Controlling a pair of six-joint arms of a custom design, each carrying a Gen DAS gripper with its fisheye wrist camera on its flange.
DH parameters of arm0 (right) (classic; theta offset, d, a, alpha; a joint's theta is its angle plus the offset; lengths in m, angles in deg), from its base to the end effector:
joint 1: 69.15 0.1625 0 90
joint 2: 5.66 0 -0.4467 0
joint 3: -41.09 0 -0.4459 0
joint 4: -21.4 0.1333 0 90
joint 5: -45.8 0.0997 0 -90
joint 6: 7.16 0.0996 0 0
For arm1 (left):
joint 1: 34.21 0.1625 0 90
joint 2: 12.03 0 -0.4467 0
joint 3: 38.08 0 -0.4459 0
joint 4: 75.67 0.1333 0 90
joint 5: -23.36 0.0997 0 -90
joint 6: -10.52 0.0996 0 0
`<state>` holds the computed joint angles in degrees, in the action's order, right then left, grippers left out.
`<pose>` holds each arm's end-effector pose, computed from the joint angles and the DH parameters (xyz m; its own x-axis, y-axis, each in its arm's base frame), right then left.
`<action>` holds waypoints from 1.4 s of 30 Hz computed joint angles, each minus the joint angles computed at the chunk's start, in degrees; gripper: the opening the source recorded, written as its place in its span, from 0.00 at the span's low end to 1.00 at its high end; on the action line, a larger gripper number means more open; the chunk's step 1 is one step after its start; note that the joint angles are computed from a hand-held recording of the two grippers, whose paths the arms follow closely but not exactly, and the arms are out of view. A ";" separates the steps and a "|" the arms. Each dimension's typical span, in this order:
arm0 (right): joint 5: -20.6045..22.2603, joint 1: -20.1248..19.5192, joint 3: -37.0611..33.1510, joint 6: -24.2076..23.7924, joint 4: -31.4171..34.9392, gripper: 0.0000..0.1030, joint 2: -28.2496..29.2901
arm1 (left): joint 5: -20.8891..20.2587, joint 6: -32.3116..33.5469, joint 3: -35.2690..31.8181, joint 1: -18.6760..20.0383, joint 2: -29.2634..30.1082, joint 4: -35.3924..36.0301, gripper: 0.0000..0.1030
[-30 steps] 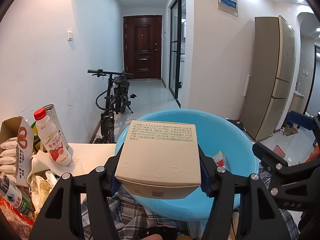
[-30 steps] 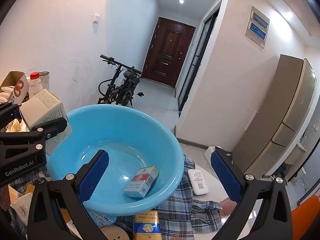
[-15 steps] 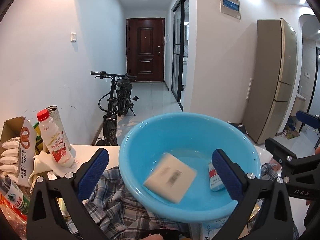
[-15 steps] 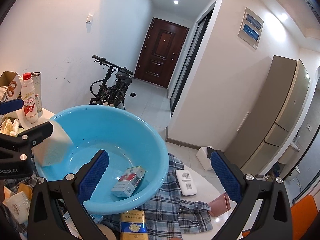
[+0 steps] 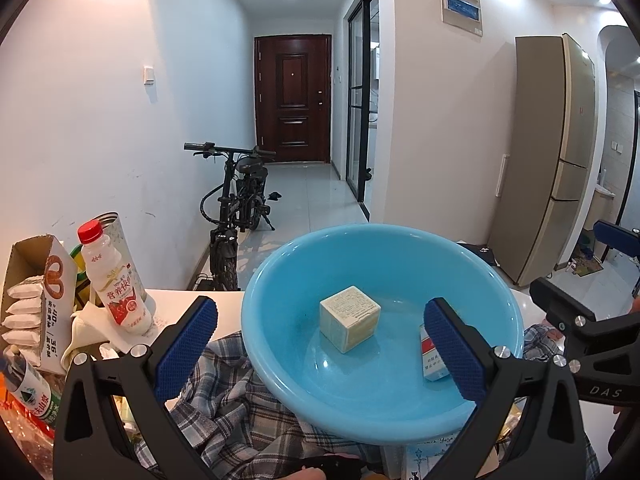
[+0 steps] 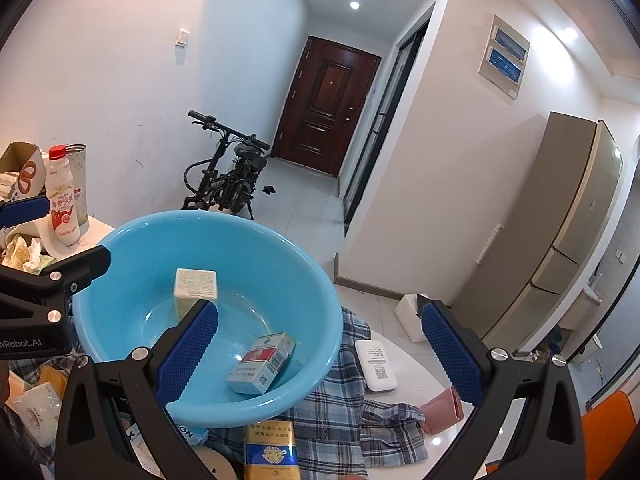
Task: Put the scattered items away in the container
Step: 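Open the left gripper to drop the cream box into the basin, then move both grippers back over the items on the shirt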
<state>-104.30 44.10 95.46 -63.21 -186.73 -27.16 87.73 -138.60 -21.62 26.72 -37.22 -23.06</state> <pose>0.3778 -0.7605 0.1795 -0.4192 0.2704 0.8667 -0.6810 0.5376 -0.4971 -0.2543 -0.8204 0.2862 -0.6335 0.4530 -0.6273 0.7712 0.4350 -0.4647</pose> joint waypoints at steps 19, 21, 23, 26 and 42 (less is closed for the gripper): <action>1.56 3.05 11.38 9.90 -0.40 1.00 -5.97 | -2.25 1.76 23.95 -1.37 -16.25 -12.29 1.00; 1.81 3.57 14.85 12.88 -0.63 1.00 -7.64 | -2.04 1.20 27.30 -1.47 -18.67 -13.08 1.00; 1.68 4.20 17.93 15.25 -1.41 1.00 -8.97 | -2.14 0.87 31.65 -1.60 -21.63 -14.55 1.00; 1.72 5.10 22.31 18.38 -2.77 1.00 -10.63 | -2.15 1.16 37.52 -1.80 -25.37 -16.79 1.00; -2.19 5.56 32.42 30.75 -0.57 1.00 -8.92 | -3.52 5.79 55.28 -0.58 -34.09 -23.84 1.00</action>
<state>-106.49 49.67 127.88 -32.46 -187.30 -36.09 84.21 -132.81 33.65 26.14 -71.31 -46.90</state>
